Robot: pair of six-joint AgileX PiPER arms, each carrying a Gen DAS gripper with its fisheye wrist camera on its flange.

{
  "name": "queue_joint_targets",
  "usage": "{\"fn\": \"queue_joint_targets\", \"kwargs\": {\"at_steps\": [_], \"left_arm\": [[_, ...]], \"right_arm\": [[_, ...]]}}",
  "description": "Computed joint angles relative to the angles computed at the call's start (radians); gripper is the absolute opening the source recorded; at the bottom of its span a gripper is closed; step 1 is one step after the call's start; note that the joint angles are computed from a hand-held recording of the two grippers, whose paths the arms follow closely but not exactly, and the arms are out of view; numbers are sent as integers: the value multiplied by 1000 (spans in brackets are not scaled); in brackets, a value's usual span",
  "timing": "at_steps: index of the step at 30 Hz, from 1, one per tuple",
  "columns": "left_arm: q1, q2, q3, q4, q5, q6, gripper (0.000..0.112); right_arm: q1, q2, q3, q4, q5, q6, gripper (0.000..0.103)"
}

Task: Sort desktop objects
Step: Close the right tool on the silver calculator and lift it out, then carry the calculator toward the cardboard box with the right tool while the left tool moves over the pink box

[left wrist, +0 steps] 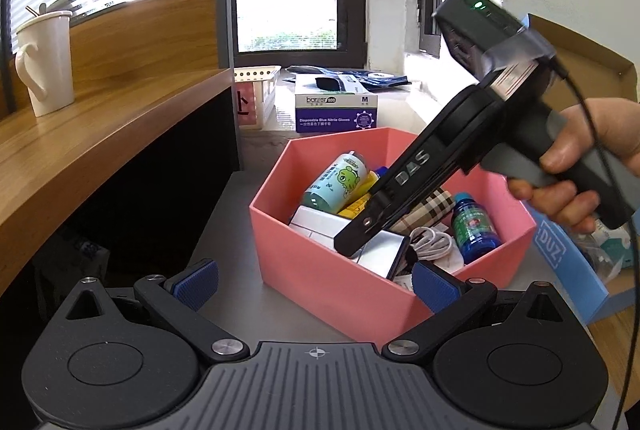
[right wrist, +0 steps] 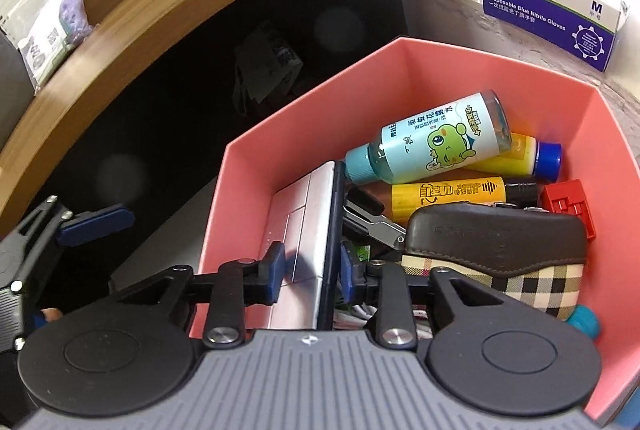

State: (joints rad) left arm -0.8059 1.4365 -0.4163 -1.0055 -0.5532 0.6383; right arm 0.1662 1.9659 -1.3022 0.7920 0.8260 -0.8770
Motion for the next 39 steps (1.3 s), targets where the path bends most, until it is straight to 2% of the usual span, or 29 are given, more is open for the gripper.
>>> {"fn": "queue_joint_targets", "kwargs": {"at_steps": [5,13,16,20,23,28,33,34,37,39], "left_arm": [[31,-14,27,85,10,-78,103],[58,-15,35,144,23,-112,103],[60,2,22,178,26,-120,103],[61,39,-2,251,25,-156,103],[69,71,-16,340,21,-227,103],[103,101,-53,474,67,-348,103],[125,113,-71,691,110,-561,103],[115,117,-77,693,112,-563,103],[87,135,-96,573,106,-462,103],[92,136,-99,580,106,-479,102]], "right_arm": [[-12,-2,-31,-10,76,25,30],[7,104,-145,-13,130,108,24],[-17,133,-154,47,156,108,19],[-59,136,-125,126,176,103,18],[-101,135,-106,179,199,96,17],[-160,107,-70,222,224,94,17],[-210,87,-58,239,252,100,17],[-222,83,-55,247,261,96,17],[-245,75,-44,302,296,83,17],[-263,68,-37,342,334,73,17]]}}
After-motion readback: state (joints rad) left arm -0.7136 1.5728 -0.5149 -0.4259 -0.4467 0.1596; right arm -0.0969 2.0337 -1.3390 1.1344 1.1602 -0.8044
